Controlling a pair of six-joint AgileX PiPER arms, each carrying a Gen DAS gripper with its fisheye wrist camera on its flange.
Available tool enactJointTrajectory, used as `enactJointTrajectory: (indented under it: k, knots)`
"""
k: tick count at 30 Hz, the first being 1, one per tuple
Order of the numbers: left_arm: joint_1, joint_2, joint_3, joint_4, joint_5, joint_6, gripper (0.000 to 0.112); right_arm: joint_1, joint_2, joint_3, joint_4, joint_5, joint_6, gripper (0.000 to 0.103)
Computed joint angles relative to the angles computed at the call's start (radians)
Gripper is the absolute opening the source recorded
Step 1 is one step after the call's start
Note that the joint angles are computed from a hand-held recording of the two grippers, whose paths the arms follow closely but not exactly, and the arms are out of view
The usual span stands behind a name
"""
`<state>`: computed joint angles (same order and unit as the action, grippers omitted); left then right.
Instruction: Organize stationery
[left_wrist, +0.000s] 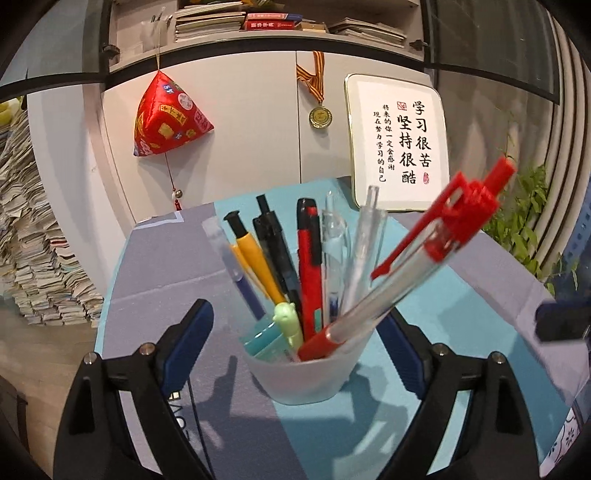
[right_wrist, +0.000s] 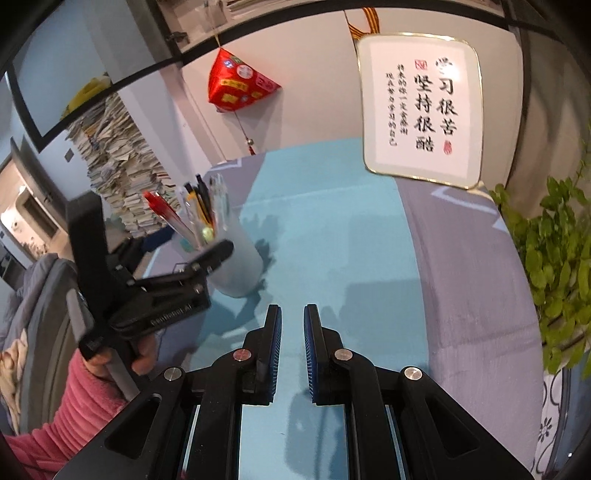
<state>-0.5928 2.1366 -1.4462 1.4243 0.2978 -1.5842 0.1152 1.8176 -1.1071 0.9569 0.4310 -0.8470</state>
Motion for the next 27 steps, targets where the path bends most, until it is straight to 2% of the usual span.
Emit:
enactJointTrajectory:
  k: [3, 4, 5, 6, 11, 16, 21, 27]
  knots:
    - [-0.016, 0.019, -0.047, -0.098, 0.051, 0.085, 0.087, -0.014, 0.028, -0.001, 0.028, 0.02, -0.03, 0.011]
    - [-0.021, 0.026, -0.062, -0.126, 0.069, 0.113, 0.082, -0.018, 0.032, 0.002, 0.037, 0.022, -0.042, 0.011]
    - [-0.022, 0.031, -0.071, -0.151, 0.077, 0.14, 0.071, -0.024, 0.035, 0.009, 0.056, 0.024, -0.065, 0.011]
    - [-0.024, 0.04, -0.089, -0.195, 0.092, 0.182, 0.071, -0.029, 0.036, 0.013, 0.07, 0.027, -0.081, 0.011]
    - [-0.026, 0.045, -0.103, -0.206, 0.108, 0.18, 0.069, -0.077, 0.03, 0.042, 0.152, 0.054, -0.18, 0.011]
    - [-0.036, 0.082, -0.198, -0.347, 0.134, 0.31, 0.069, -0.123, 0.036, 0.056, 0.207, 0.072, -0.251, 0.011]
    - [-0.076, 0.178, -0.403, -0.396, 0.233, 0.409, 0.069, -0.169, 0.052, 0.058, 0.256, 0.101, -0.31, 0.011]
    - [-0.079, 0.38, -0.794, -0.666, 0.387, 0.671, 0.069, -0.203, 0.07, 0.052, 0.258, 0.073, -0.31, 0.011]
